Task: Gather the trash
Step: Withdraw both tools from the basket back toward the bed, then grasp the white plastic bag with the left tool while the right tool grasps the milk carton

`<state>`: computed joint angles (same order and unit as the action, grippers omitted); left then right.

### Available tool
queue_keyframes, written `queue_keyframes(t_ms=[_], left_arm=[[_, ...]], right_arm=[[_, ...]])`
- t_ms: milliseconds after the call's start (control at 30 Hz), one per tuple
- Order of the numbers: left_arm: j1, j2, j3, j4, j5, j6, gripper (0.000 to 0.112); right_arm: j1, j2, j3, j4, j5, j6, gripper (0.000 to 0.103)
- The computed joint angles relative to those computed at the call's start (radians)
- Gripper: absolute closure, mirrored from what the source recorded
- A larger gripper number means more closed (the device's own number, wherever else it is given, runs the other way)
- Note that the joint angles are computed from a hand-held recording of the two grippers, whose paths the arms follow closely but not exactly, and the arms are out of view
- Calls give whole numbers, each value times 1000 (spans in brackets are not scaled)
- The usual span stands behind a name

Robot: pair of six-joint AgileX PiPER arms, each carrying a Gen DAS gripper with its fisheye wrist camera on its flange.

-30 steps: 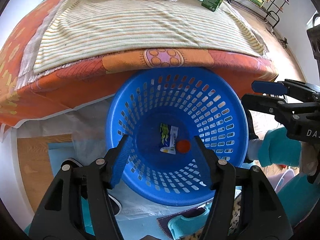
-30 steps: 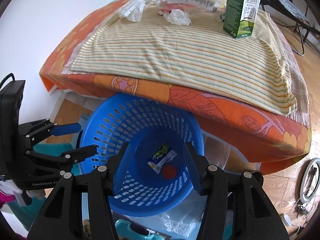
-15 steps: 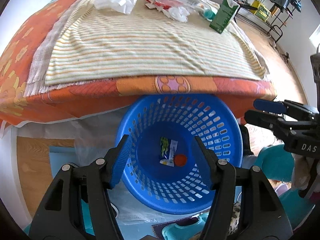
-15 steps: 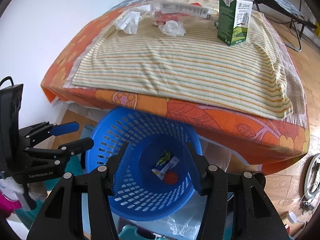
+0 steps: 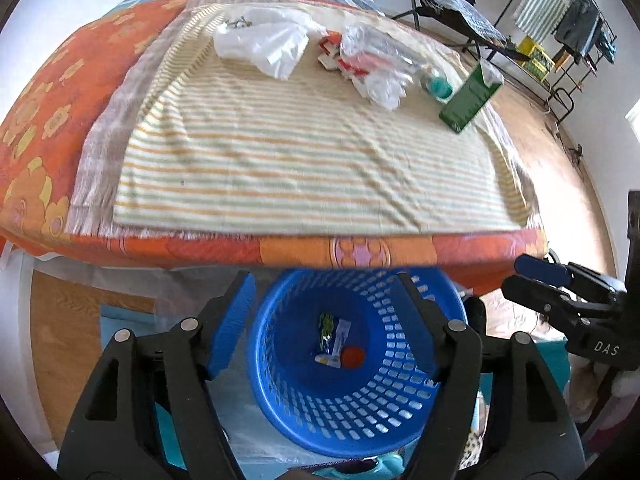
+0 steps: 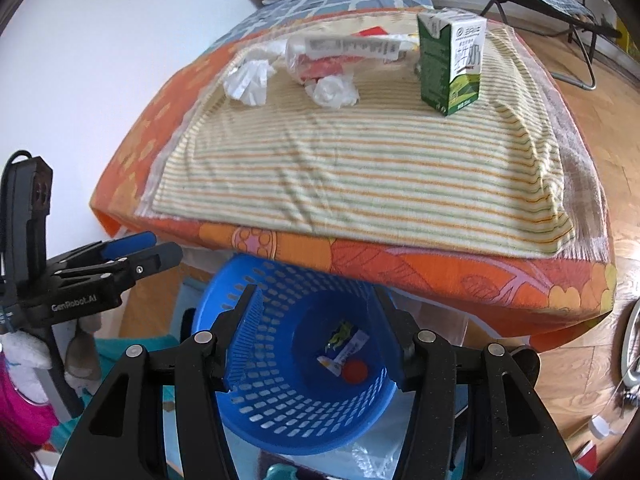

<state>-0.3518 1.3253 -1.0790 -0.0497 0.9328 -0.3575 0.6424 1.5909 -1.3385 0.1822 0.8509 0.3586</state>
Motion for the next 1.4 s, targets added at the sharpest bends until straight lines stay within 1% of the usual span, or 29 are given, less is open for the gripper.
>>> queue_keyframes(t_ms=[33,67,100,267,433,567,667,800,900,1033,1133,1333,1400], left_arm=[[12,11,-18,-8,3,6,40],[23,23,-34,-15,7,12,40],[34,34,-53,-22,12,16,40],[78,96,-163,10,33,17,40],[149,187,-306,38,44,27,39],[230,274,-418,-18,62,33,39],[285,354,-510,-79,89,41,39],[306,459,-630,-113,131,38,38],[322,542,-723,-149,168,22,38],[354,652,-855,-203,220,-19,38],[377,723,-948,-213,248,-61,38],[408,803,-1049,-227,262,-126,37],[413,822,-1073,-234,264,-141,37]], right_arm=[[-8,0,-5,6,2,-1,47],[-18,-1,-11,13,4,-3,41],[-28,-2,-16,20,4,-3,39],[-80,3,-61,43,25,-11,38],[-115,21,-128,32,53,-12,38],[-152,51,-192,34,83,-15,38],[-175,91,-268,24,125,-27,38],[-191,141,-366,-2,156,-44,38],[-214,177,-427,19,170,-59,38],[-240,210,-477,63,187,-78,38],[-249,228,-514,48,192,-68,38],[-285,280,-602,2,196,-26,38],[-296,308,-645,-13,203,0,35]])
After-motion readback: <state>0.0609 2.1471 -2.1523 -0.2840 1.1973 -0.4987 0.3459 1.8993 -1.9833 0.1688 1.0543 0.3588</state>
